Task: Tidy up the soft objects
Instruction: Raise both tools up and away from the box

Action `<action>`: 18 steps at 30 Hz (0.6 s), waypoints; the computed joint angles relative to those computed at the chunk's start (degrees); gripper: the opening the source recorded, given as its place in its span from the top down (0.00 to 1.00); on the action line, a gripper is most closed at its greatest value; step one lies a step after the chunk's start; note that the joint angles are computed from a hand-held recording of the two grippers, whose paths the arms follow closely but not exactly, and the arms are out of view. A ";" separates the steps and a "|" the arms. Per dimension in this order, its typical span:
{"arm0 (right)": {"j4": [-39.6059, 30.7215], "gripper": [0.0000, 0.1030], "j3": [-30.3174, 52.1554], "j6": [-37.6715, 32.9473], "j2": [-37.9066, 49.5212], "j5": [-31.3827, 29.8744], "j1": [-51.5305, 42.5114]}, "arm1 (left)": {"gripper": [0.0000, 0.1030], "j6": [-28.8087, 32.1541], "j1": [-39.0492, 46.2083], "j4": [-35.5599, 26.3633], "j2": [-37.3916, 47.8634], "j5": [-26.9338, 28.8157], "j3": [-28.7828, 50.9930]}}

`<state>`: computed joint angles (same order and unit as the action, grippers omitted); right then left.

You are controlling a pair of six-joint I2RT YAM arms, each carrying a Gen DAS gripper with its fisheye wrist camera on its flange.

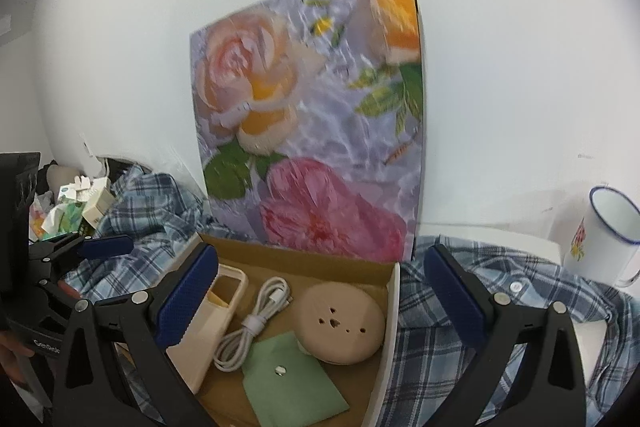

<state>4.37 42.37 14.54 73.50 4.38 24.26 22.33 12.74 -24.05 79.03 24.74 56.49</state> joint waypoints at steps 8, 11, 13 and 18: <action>-5.07 0.00 2.80 -1.95 -5.50 1.83 3.40 | 0.00 0.46 1.76 -2.76 -5.83 3.62 0.97; -7.11 0.00 3.94 -2.46 -7.18 2.74 4.91 | 0.00 0.48 2.44 -4.14 -7.01 5.11 1.81; -7.56 0.00 4.07 -2.25 -8.59 3.25 5.58 | 0.00 0.43 2.71 -5.04 -7.83 5.88 2.25; -9.07 0.00 4.76 0.00 -10.91 0.92 5.16 | 0.00 0.50 2.97 -6.35 -11.26 6.39 2.56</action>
<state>-4.70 47.13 14.54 62.59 5.30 29.42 22.83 15.72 -30.40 67.78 31.14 59.05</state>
